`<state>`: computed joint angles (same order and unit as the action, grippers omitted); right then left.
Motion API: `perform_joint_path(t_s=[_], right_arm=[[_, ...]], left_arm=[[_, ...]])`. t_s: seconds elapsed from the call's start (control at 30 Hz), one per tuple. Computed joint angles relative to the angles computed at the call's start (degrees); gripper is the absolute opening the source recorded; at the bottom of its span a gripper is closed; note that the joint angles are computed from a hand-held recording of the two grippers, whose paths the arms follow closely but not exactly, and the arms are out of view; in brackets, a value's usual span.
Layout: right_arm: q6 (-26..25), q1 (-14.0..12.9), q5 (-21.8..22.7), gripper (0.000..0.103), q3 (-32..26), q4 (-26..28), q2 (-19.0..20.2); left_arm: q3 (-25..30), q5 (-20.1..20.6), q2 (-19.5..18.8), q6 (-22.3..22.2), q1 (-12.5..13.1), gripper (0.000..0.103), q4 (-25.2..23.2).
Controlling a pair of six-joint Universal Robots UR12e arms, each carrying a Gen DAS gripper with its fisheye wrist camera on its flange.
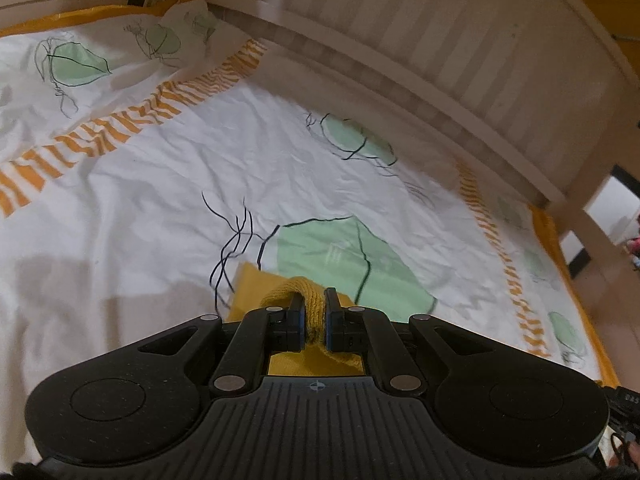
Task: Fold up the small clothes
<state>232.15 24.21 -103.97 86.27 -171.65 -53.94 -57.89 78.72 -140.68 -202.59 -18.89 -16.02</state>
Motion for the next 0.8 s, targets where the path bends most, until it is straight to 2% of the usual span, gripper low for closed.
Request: perform_joint_path(t_s=[0.27,0.47,0.5,0.53,0.57,0.63,0.67,0.8], right_arm=[[1.13,-1.79,2.37,0.01,-1.59,2.02,2.94],[0.71,-2.33,2.56,0.012,-1.65,1.97,4.13],[0.71,-2.39,2.4,0.019,-1.77,1.93,4.34],[1.07,-2.36,2.0,0.021,-1.69,1.92,4.4],[1.64,-2.42,1.93,0.022,-1.59,1.93,4.42],[2.88,-2.39,1.21,0.051,-1.41,1.89,4.4],[3.01,-2.32,0.49,0.056,-1.35,1.84,4.35],[1.95,-1.97,-1.12,0.058,-1.62,1.55,4.08]], left_arm=[[8.68,1.02,-5.64,-2.04,-0.07,0.008,-7.5],[12.87,2.07,-8.21,-1.07,-0.18,0.013,-11.52],[13.51,2.08,-8.55,-1.33,-0.13,0.018,-12.27],[13.59,2.46,-8.58,-2.02,-0.1,0.023,-12.49],[13.38,3.43,-8.52,-2.81,-0.14,0.025,-11.88],[13.27,4.73,-8.54,-3.03,-0.18,0.028,-10.44],[13.07,5.39,-8.37,-2.74,-0.19,0.029,-9.91],[12.72,5.93,-7.79,-0.67,-0.3,0.03,-9.37]])
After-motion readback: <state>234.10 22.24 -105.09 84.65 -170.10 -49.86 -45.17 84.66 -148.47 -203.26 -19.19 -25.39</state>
